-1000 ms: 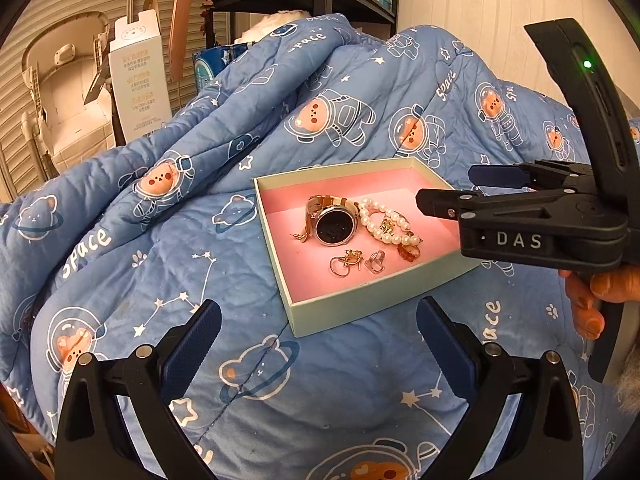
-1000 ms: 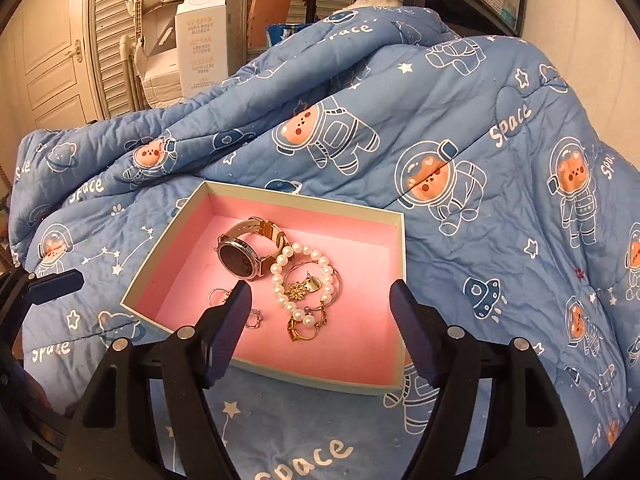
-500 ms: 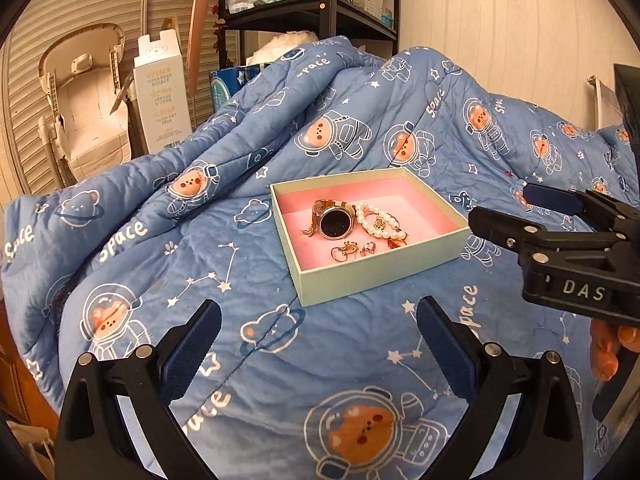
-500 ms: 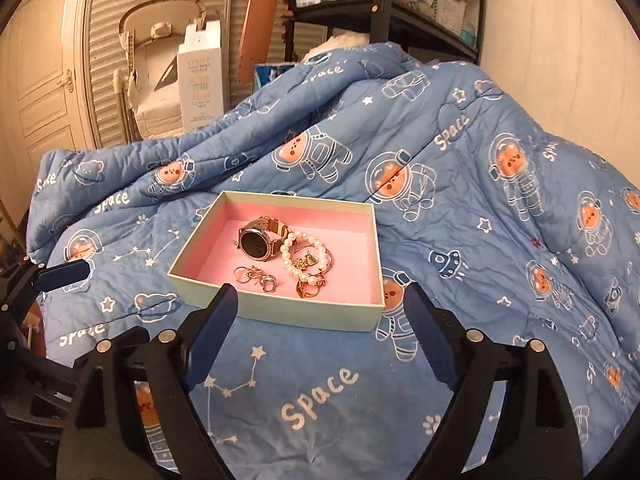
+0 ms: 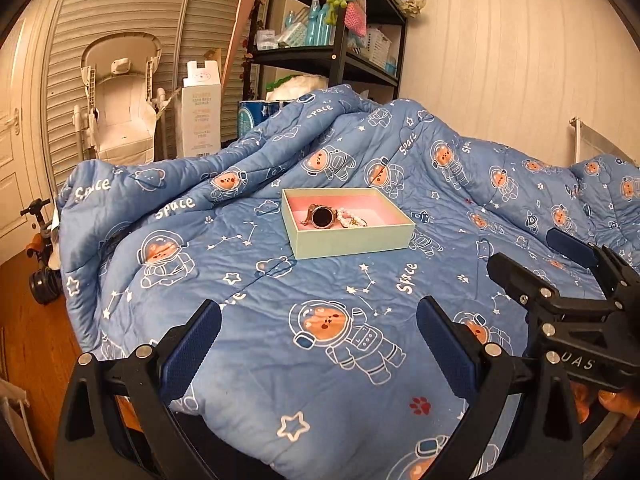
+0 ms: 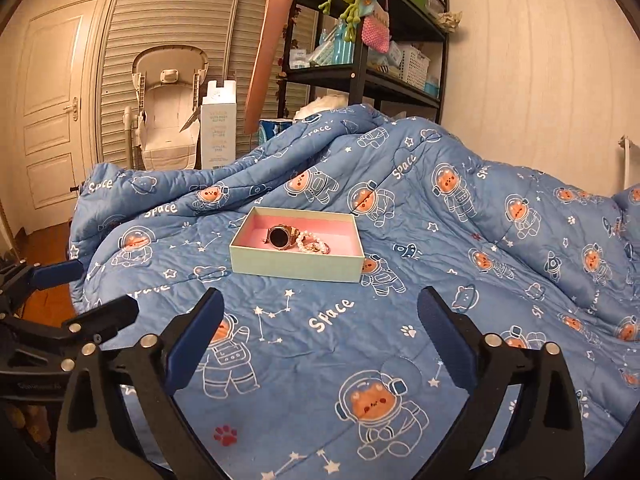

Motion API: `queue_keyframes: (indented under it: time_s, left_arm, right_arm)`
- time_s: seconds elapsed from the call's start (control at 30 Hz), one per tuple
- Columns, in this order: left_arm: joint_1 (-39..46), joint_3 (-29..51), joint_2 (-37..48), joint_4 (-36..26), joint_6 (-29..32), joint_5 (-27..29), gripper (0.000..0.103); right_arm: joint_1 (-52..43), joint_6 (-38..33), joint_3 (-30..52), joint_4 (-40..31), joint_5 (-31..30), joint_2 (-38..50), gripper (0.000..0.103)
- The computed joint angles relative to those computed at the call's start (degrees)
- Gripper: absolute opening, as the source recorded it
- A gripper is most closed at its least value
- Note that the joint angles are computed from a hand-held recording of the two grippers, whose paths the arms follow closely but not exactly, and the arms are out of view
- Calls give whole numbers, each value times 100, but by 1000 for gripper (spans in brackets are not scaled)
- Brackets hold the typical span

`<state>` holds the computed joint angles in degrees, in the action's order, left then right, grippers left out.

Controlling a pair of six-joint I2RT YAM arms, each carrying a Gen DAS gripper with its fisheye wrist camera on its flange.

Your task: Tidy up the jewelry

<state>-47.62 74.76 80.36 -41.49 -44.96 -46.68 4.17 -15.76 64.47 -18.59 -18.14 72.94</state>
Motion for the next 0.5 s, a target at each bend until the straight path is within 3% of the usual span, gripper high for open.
queue_keyframes:
  time_s: [0.2, 0.5]
  left_arm:
    - [-728, -121, -184, -781, -1363, -579, 96]
    - [-1256, -21, -19, -1493, -1959, -1078, 96]
  right_arm:
    - [-449, 177, -403, -550, -297, -602, 97]
    - [-790, 277, -906, -672, -505, -1216, 97]
